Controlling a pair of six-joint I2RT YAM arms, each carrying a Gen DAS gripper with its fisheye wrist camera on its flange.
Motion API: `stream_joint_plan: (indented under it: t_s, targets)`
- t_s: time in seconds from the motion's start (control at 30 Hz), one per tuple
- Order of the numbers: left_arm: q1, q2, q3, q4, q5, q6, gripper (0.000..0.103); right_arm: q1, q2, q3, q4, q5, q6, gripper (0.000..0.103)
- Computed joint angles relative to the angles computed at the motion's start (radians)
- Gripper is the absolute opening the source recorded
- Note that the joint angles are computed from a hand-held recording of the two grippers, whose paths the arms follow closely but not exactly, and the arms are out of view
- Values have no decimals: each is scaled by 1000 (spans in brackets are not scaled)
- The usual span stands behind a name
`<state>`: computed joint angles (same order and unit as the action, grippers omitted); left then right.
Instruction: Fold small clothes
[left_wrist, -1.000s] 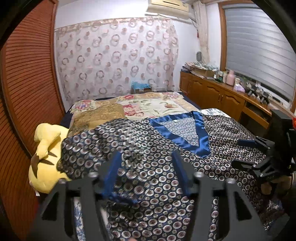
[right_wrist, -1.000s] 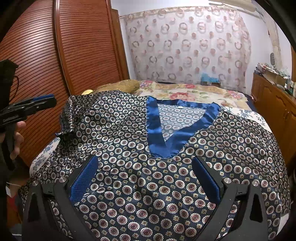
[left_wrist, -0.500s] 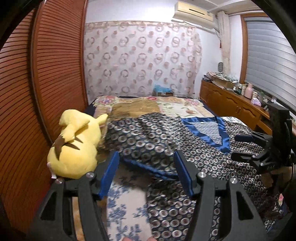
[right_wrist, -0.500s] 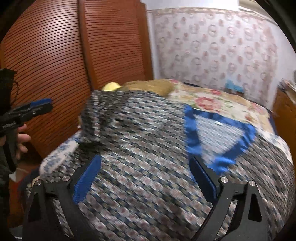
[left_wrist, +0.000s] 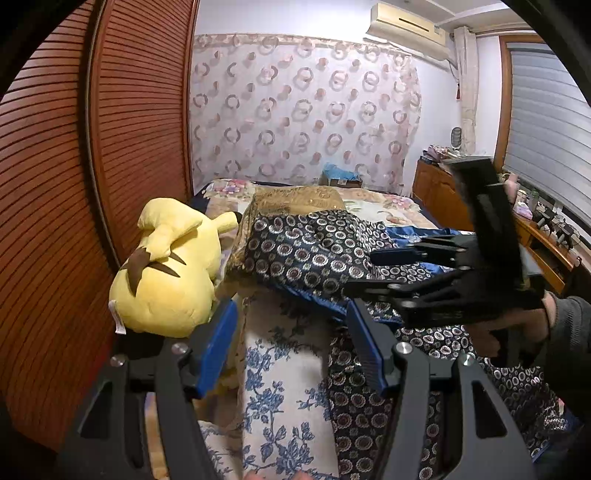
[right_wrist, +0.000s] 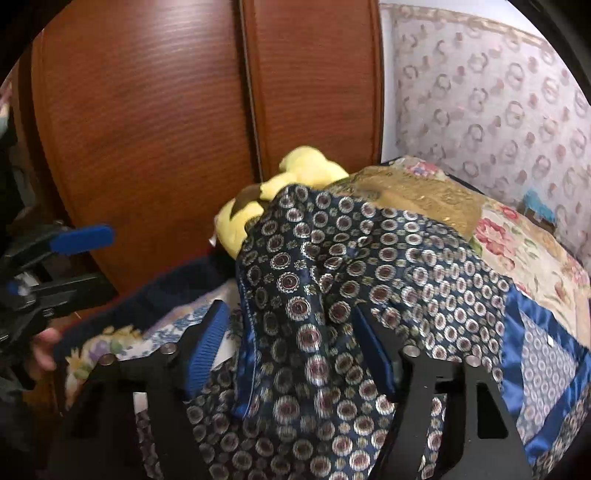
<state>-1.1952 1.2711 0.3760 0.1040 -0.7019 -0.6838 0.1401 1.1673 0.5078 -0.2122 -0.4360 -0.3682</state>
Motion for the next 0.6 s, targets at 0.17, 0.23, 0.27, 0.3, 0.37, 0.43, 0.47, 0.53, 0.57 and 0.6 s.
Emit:
stream_joint_plan:
  t_s: [0.17, 0.23, 0.27, 0.3, 0.37, 0.43, 0.47, 0.53, 0.57, 0.6]
  targets:
    - [8, 25, -14, 34, 14, -9, 61, 5, 63, -4, 66, 19, -14, 24]
    - [13, 43, -15, 54, 24, -11, 61, -33, 54, -15, 81, -29, -13, 10]
    - [16, 57, -15, 68, 31, -13, 61, -61, 41, -18, 73, -53, -19, 8]
    - [18, 66, -15, 80, 36, -12, 61, -89, 28, -21, 71, -74, -20, 8]
    - [25, 89, -15, 109, 50, -4, 61, -144, 6, -28, 67, -111, -31, 4]
    - [29, 116, -5, 128, 60, 3, 61, -218, -5, -21, 48, -159, -48, 2]
    - [29, 130, 5, 129, 63, 3, 61, -250, -10, -13, 33, -176, -52, 2]
    - [24, 149, 16, 140, 67, 8, 61, -328, -21, -5, 10, -210, -63, 2]
    - [20, 155, 19, 145, 66, 11, 61, -362, -21, -1, 2, -222, -75, 2]
    - [19, 167, 27, 144, 66, 12, 61, -388, -27, 0, -12, -228, -93, 2]
